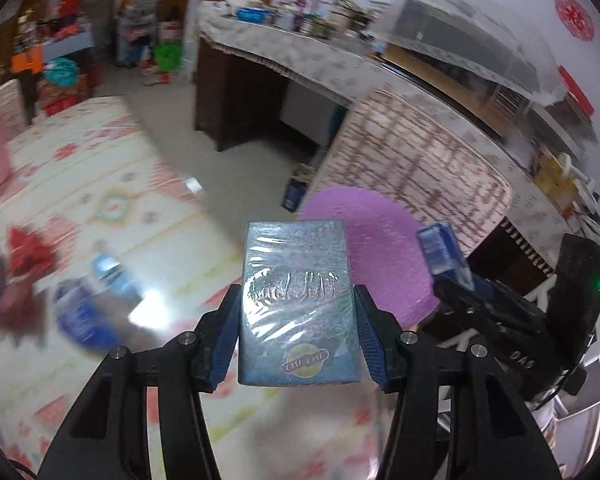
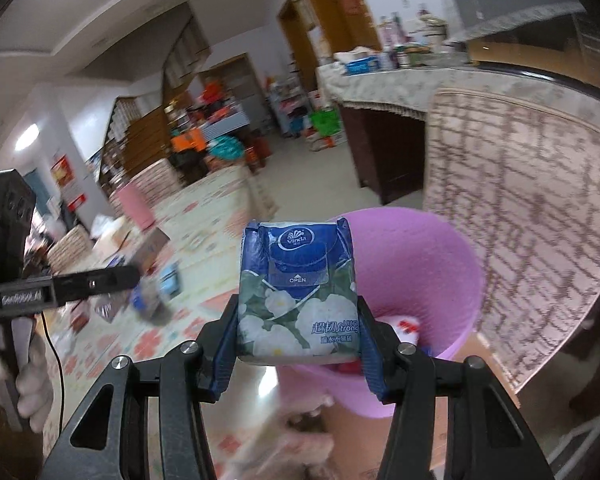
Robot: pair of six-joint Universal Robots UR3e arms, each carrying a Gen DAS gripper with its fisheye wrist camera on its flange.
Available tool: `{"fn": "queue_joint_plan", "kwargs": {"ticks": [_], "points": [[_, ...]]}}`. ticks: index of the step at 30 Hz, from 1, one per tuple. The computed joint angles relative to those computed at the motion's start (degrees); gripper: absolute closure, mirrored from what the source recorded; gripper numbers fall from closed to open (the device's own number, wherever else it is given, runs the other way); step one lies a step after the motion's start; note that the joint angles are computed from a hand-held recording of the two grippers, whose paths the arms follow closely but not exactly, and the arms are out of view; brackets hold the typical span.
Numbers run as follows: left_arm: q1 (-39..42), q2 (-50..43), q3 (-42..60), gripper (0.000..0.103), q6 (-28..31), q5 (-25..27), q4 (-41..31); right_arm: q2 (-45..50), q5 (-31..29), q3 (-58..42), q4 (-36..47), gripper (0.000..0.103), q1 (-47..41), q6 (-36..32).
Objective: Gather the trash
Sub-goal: 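Carry both items to the pink wastebasket and open both tools over it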
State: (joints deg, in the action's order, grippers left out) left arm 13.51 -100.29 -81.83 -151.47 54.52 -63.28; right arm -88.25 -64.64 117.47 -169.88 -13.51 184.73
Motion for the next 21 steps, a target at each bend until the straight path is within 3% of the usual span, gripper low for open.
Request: {"fn": "queue_joint_plan", "kwargs": {"ticks": [5, 7, 9, 15, 19, 21], "points": [[-8.3, -10.9, 13.3, 0.050, -5.8, 2.0, -0.6, 4.6, 0.9, -3.7, 0.2, 0.043, -4.1, -0.5], [-10.6, -14.5, 17.6, 0.048, -7.2, 2.9, -1.2, 6.5, 0.9, -5.4, 1.1, 0.030, -4.7, -0.6], [-11.7, -15.4, 19.0, 0.044, -7.8, 4.8, -1.9, 5.4, 1.6, -3.3, -0.4, 0.028, -6.2, 0.1], [-9.5, -6.9, 6.7, 0.033, -5.7, 6.3, 1.7, -5.3, 5.2, 8.1, -1.1, 0.024, -12.5, -1.6], [-4.6, 2.0, -3.4, 0.031, 0.3, 4.0, 1.3, -20.3, 7.2, 19.8, 1.1, 0.020, -20.3, -6.9], [-2.2, 5.6, -7.4, 0.031, 2.3, 4.3, 1.6, -28.7, 10.0, 23.9, 6.8, 0.017, -25.5, -10.6]]}}
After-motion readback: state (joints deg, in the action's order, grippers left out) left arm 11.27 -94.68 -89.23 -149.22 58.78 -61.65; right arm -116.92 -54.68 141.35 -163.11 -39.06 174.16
